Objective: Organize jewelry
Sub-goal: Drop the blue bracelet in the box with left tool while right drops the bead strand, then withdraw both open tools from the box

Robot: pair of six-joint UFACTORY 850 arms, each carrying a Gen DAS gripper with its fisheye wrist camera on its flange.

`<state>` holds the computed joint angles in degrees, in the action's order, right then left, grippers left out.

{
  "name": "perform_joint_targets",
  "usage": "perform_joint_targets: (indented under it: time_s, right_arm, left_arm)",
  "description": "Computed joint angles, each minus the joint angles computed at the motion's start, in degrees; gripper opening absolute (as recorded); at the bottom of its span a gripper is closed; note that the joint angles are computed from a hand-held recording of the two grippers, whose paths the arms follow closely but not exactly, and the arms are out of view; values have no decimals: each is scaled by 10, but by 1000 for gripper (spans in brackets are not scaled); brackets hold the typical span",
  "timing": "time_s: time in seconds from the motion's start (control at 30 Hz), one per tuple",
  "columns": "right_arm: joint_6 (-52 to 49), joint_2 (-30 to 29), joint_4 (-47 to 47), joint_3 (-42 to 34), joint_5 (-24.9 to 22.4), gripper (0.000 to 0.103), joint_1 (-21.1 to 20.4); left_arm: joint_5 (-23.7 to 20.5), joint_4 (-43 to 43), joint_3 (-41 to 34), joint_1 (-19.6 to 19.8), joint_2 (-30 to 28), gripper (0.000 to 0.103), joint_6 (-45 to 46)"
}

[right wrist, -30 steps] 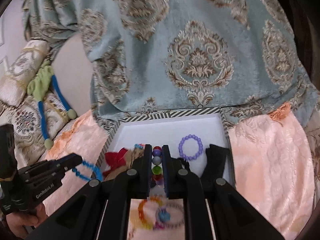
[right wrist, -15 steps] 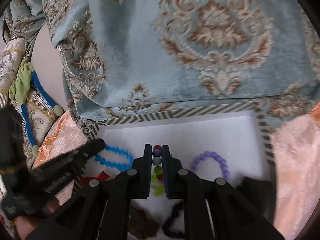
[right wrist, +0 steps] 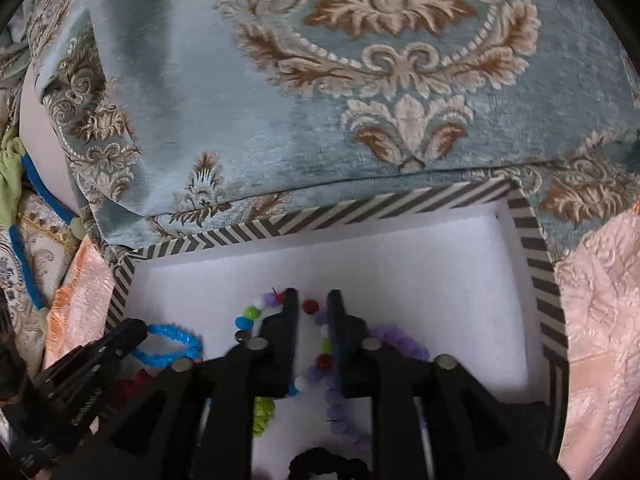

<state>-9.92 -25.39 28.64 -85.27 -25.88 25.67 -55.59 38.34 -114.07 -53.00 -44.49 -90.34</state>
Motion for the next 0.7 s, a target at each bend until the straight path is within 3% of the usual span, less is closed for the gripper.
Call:
perform_joint_targets:
  time_s: [0.03, 0.07, 0.2, 0.3, 0.4, 0.53, 0.7]
  right_arm:
    - [-18, 5, 19, 5, 6, 41, -3]
    - [-32, 9, 32, 10, 11, 44, -4]
    - [-84, 49, 83, 53, 38, 44, -12]
    - [-82, 92, 58, 94, 54, 44, -9]
    - [-98, 163, 50, 157, 82, 44, -8]
    - [-196, 264, 117, 245, 107, 44, -10]
    - [-335, 358, 233, 349, 81, 44, -31]
  left_arm:
    - [1, -3, -2, 0, -1, 4, 1]
    - [1, -5, -3, 0, -1, 9, 0]
    - [1, 4, -1, -11, 5, 12, -11]
    - [-1, 29, 4, -34, 19, 12, -28]
    - [-5, 59, 15, -57, 36, 12, -25]
    - [8, 91, 61, -100, 72, 12, -69]
    - [31, 62, 82, -132, 76, 12, -79]
